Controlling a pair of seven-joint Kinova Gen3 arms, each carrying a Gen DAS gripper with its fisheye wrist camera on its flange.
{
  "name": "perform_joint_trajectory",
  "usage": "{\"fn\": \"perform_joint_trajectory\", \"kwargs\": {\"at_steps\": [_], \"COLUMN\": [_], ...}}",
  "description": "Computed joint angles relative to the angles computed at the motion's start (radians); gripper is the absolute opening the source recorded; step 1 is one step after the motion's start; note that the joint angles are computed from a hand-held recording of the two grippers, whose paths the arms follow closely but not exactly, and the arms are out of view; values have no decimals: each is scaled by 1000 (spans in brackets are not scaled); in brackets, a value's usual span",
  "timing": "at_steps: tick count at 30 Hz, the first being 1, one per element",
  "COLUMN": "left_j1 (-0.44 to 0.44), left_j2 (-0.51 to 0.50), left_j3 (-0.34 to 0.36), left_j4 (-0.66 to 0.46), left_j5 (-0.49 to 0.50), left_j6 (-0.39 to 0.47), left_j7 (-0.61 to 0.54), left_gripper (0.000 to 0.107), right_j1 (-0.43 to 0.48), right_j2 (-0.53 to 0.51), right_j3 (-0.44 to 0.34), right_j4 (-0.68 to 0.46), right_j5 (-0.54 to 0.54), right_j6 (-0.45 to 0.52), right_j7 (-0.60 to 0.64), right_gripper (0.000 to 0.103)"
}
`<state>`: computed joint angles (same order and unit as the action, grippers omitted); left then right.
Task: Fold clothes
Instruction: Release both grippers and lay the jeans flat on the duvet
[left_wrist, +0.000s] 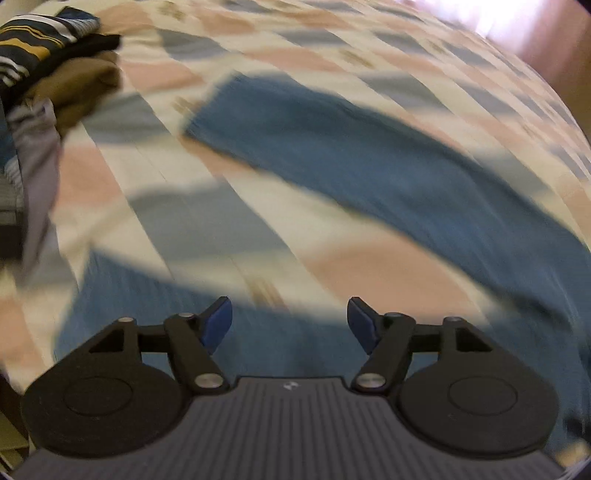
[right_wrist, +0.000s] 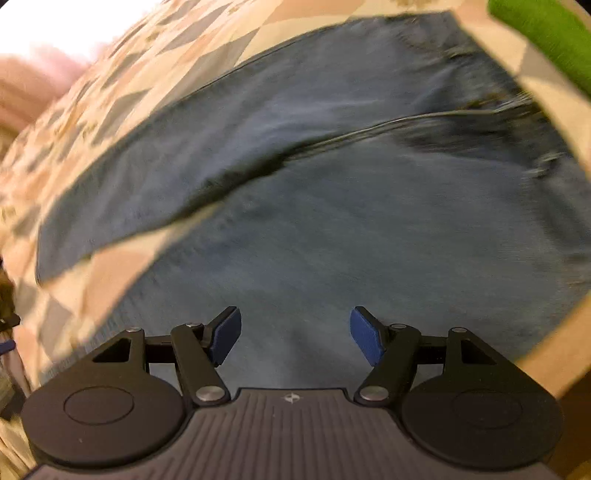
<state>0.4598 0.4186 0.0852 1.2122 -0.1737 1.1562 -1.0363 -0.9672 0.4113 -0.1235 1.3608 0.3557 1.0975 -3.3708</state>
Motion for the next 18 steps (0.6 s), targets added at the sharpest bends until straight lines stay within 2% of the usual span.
{"fn": "perform_joint_trajectory", "kwargs": {"at_steps": [4,5,8,10,18], "left_j1": [90,112,180,231,312], "left_j2": [-100,-120,-174,-204,-265], "left_j3": [45,52,81,97,166], "left_j4": [73,82,98,108,132], "left_j5": [6,-11,-68,-135,-269], "left_j6": [79,86,114,132,210], "left_j7": [61,82,149,223,393], "left_gripper": [65,66,66,72,72], "right_j1": [-72,-85,-107,-122,-159], "right_j2": [-88,-102,-149,-168,-203], "right_j3": [-26,-37,-70,-93,-154], "right_j4": [-6,-11,-6,-7,3], "right_j5": [72,95,148,183,233], "right_j6": [134,154,181,196,234], "right_j7": [1,4,11,6,0], "right_gripper": [84,85,86,88,89]}}
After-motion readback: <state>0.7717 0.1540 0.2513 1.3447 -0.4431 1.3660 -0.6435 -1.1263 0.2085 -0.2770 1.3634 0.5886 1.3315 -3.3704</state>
